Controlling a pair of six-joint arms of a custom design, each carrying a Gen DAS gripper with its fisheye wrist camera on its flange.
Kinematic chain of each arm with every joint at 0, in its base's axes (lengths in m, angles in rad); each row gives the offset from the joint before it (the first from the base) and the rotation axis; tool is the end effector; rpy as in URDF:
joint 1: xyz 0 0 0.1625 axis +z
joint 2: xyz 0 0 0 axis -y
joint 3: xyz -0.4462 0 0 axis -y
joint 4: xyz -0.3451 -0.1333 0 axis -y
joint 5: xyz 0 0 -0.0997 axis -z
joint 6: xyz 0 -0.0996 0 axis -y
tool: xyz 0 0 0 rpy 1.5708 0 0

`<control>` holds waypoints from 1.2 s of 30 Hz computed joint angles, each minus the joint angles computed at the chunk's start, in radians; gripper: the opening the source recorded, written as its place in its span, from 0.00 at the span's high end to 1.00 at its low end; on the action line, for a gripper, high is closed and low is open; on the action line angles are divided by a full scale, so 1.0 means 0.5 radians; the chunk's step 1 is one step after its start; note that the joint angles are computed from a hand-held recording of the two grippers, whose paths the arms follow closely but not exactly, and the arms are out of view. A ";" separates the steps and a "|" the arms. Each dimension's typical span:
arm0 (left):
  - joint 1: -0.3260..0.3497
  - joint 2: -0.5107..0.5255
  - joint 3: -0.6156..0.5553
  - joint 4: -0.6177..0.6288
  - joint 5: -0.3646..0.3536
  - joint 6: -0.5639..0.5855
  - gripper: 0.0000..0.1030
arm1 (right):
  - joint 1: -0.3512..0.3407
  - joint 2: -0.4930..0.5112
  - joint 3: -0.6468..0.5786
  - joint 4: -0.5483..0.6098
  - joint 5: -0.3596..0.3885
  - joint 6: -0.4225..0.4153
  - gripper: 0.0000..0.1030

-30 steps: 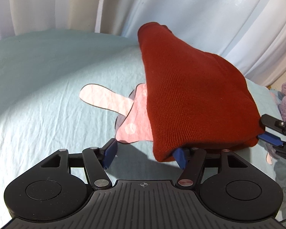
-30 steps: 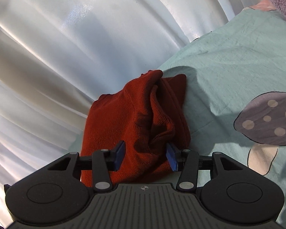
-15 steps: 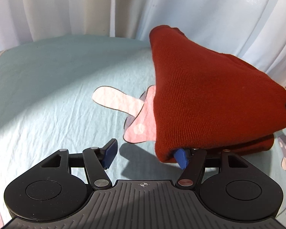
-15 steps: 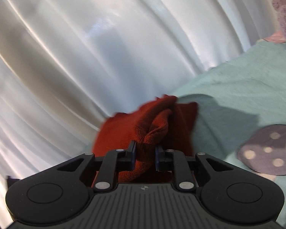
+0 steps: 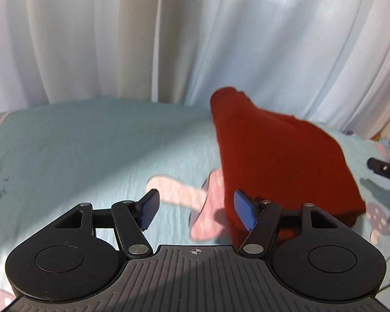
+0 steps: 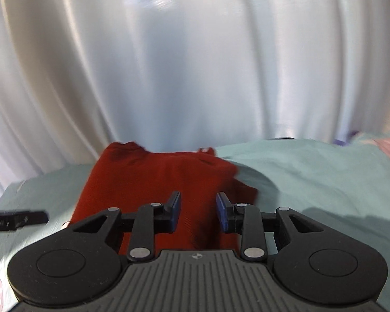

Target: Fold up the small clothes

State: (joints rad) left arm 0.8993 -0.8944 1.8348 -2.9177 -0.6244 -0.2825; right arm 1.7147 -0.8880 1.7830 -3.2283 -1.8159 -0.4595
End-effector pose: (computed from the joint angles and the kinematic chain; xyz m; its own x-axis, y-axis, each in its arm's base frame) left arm -0.2040 -0.6009 0.2176 -0.7905 -0.0923 -0.6054 0.3656 0.7220 -0.5875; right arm 0.1992 -0.6140 0.2384 -0.8361 -0.2934 0.4636 -0.5294 0.6533 -0.5413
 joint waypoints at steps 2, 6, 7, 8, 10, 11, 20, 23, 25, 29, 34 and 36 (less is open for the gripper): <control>0.039 0.173 -0.201 -0.210 0.009 0.174 0.28 | 0.070 0.196 -0.278 0.204 -0.108 -0.104 0.72; 0.192 0.478 -0.768 -0.051 -0.167 0.146 0.27 | 0.123 0.529 -0.716 0.322 -0.417 -0.248 0.74; 0.226 0.550 -0.911 0.086 -0.162 0.074 0.29 | 0.109 0.578 -0.787 0.343 -0.452 -0.257 0.76; 0.250 0.620 -1.023 0.162 -0.129 0.043 0.29 | 0.091 0.611 -0.828 0.322 -0.456 -0.271 0.76; 0.291 0.741 -1.152 0.112 -0.105 0.102 0.27 | 0.082 0.681 -0.862 0.136 -0.513 -0.369 0.68; 0.303 0.786 -1.197 0.126 -0.065 0.074 0.21 | 0.065 0.701 -0.879 0.111 -0.503 -0.334 0.65; 0.354 0.814 -1.180 -0.044 -0.189 0.063 0.18 | -0.017 0.531 -0.765 0.263 -0.318 0.164 0.40; 0.378 0.607 -0.914 -0.128 -0.438 0.057 0.20 | -0.052 0.278 -0.373 0.059 -0.091 0.188 0.40; 0.362 0.477 -0.685 -0.300 -0.522 0.176 0.19 | -0.064 0.133 -0.094 -0.129 -0.021 0.213 0.43; 0.292 0.273 -0.344 -0.333 -0.561 0.164 0.19 | -0.055 0.020 0.203 -0.261 -0.153 0.057 0.68; 0.263 0.226 -0.163 -0.343 -0.569 0.096 0.13 | -0.040 0.021 0.284 -0.392 -0.274 -0.222 0.68; 0.265 0.188 -0.147 -0.253 -0.620 0.063 0.13 | -0.041 -0.003 0.278 -0.330 -0.296 -0.255 0.68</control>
State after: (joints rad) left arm 1.0320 -0.8002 1.7612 -3.0441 -0.9346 -0.2511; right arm 1.6943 -0.8894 1.9221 -3.3931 -1.9641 -0.5870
